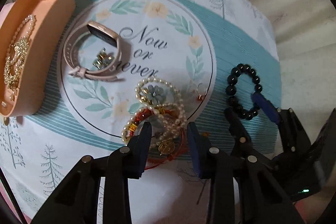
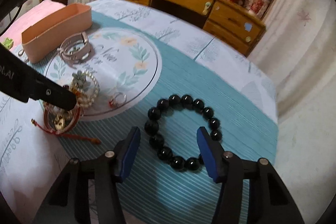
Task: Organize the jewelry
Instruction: 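Grasp the black bead bracelet with the right tool while the left tool grasps a pearl bracelet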
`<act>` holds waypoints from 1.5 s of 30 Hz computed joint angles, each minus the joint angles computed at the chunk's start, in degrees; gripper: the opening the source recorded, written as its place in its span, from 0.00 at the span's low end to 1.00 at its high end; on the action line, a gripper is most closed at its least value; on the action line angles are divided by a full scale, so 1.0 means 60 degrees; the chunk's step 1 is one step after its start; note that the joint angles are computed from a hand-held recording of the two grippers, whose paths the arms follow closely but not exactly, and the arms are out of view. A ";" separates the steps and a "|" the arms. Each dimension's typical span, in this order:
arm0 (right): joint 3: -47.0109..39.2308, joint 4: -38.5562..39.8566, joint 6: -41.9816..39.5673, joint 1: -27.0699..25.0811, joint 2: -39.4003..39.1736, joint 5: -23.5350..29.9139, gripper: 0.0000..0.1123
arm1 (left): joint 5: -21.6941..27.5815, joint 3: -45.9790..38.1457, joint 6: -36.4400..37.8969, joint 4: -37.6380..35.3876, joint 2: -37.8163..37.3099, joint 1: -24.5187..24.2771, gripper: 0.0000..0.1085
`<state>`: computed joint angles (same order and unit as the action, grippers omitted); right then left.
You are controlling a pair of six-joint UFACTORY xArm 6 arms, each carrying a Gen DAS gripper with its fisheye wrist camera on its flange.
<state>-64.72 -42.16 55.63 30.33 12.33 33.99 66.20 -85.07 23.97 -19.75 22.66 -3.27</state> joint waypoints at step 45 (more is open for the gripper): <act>0.1846 0.2729 0.2498 -0.0270 -0.2893 -0.3291 0.13 | 0.1694 -0.0451 0.3771 -0.2139 -0.2453 0.1608 0.03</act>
<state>-53.64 -25.78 70.62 28.71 -5.03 14.25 76.36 -87.77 46.60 -32.58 7.94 6.38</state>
